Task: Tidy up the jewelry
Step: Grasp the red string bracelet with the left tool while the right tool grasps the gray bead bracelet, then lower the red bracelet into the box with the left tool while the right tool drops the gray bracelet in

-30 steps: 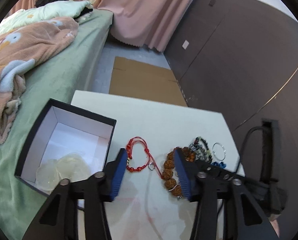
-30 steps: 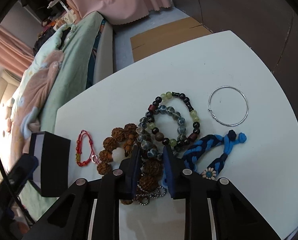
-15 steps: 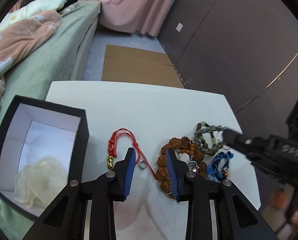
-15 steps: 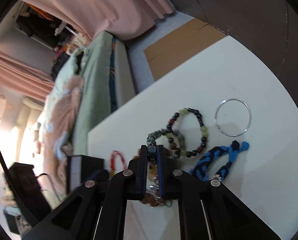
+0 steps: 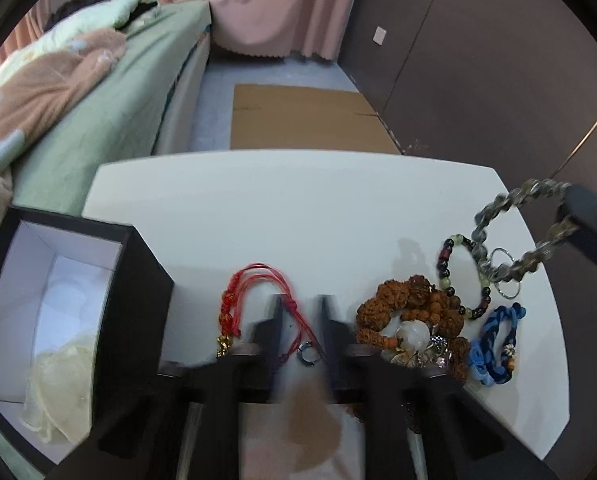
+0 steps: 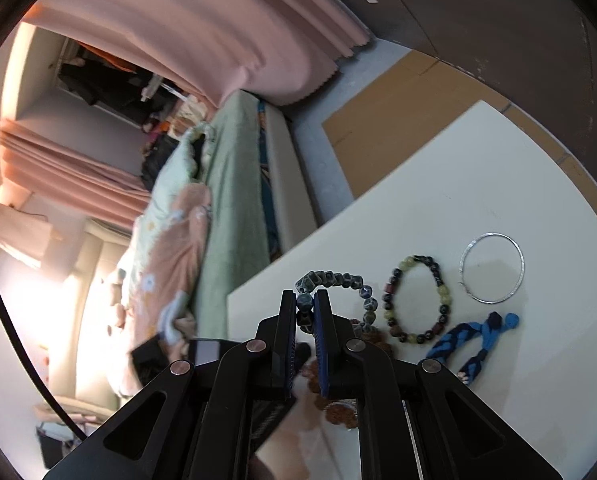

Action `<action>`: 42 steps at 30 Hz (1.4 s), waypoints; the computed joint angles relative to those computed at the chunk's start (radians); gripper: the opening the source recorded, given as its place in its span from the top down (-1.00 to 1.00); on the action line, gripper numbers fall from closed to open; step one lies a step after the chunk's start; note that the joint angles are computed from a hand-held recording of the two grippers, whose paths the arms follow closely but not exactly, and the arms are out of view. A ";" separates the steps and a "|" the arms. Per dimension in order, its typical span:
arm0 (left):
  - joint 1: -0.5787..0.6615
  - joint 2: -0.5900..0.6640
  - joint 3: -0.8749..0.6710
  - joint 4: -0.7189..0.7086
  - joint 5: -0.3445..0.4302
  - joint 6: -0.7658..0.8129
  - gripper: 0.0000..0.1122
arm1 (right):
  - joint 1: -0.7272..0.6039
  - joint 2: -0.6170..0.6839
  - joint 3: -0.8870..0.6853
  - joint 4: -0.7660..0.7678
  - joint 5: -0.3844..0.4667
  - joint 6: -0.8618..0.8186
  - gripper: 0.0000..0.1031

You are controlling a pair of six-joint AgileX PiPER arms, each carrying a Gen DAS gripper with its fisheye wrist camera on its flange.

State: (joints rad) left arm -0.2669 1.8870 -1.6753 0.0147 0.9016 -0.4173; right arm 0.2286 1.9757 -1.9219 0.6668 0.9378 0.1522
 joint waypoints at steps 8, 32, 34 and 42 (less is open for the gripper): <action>0.050 -0.128 0.118 -0.153 -0.126 0.098 0.95 | 0.005 -0.047 0.067 0.099 -0.053 -0.104 0.80; 0.349 -0.464 0.282 -0.237 -0.117 0.081 0.63 | 0.197 -0.040 0.101 0.298 -0.131 -0.345 0.80; 0.374 -0.481 0.303 -0.266 -0.130 0.088 -0.24 | 0.209 -0.029 0.104 0.325 -0.135 -0.366 0.80; 0.416 -0.522 0.335 -0.259 -0.178 0.037 -0.47 | 0.245 0.020 0.066 0.408 -0.129 -0.415 0.80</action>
